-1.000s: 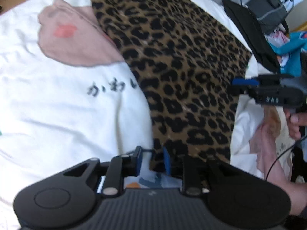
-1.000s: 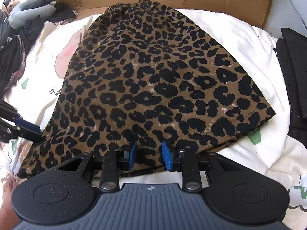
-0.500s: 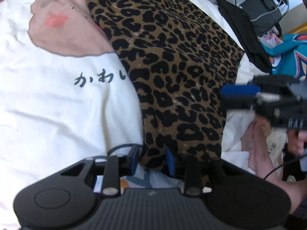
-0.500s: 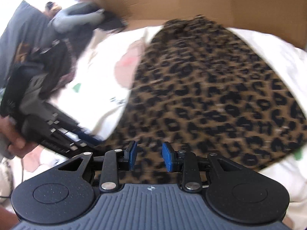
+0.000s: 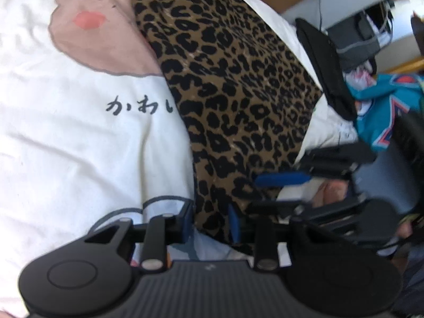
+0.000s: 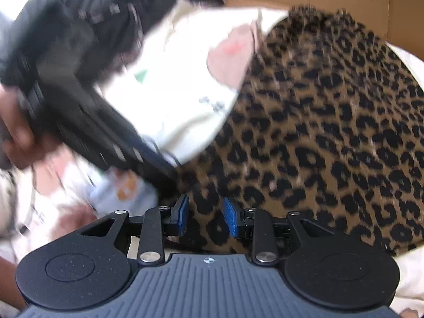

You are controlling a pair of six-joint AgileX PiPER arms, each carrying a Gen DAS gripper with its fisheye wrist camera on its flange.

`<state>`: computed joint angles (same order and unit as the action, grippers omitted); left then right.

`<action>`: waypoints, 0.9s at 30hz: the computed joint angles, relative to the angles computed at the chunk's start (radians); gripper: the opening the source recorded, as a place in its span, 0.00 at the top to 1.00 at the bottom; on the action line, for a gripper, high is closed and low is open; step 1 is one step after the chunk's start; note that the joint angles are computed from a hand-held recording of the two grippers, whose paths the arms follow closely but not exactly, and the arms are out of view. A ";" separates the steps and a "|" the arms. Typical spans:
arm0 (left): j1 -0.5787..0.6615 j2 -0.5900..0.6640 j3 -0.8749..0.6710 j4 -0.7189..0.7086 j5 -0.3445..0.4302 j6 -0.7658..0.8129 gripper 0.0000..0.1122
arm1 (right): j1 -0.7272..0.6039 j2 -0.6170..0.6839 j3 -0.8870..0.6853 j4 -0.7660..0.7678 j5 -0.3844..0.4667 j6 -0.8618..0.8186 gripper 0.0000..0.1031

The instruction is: Fold clothes

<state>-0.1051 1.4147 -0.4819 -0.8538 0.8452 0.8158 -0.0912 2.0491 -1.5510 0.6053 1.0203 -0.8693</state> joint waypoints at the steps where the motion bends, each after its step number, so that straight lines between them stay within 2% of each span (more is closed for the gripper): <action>1: 0.016 0.010 0.005 -0.021 0.003 0.016 0.73 | -0.003 0.002 0.005 -0.009 0.001 0.003 0.65; 6: 0.065 0.081 0.037 -0.120 -0.009 0.096 0.73 | -0.015 0.000 0.018 -0.015 0.002 -0.010 0.66; 10: 0.100 0.143 0.059 -0.199 0.019 0.177 0.73 | -0.021 0.003 0.020 -0.012 0.004 -0.019 0.66; 20: 0.127 0.174 0.113 -0.286 0.085 0.281 0.73 | -0.040 0.002 0.022 -0.003 0.024 -0.006 0.66; 25: 0.156 0.182 0.138 -0.353 0.096 0.319 0.73 | -0.058 0.007 0.015 0.018 0.049 0.032 0.66; 27: 0.124 0.185 0.138 -0.354 0.068 0.308 0.73 | -0.068 0.009 0.014 0.032 0.059 0.042 0.65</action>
<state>0.0189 1.5998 -0.3439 -1.2074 0.9135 1.1235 -0.1590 2.0584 -1.5366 0.6375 1.0791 -0.8276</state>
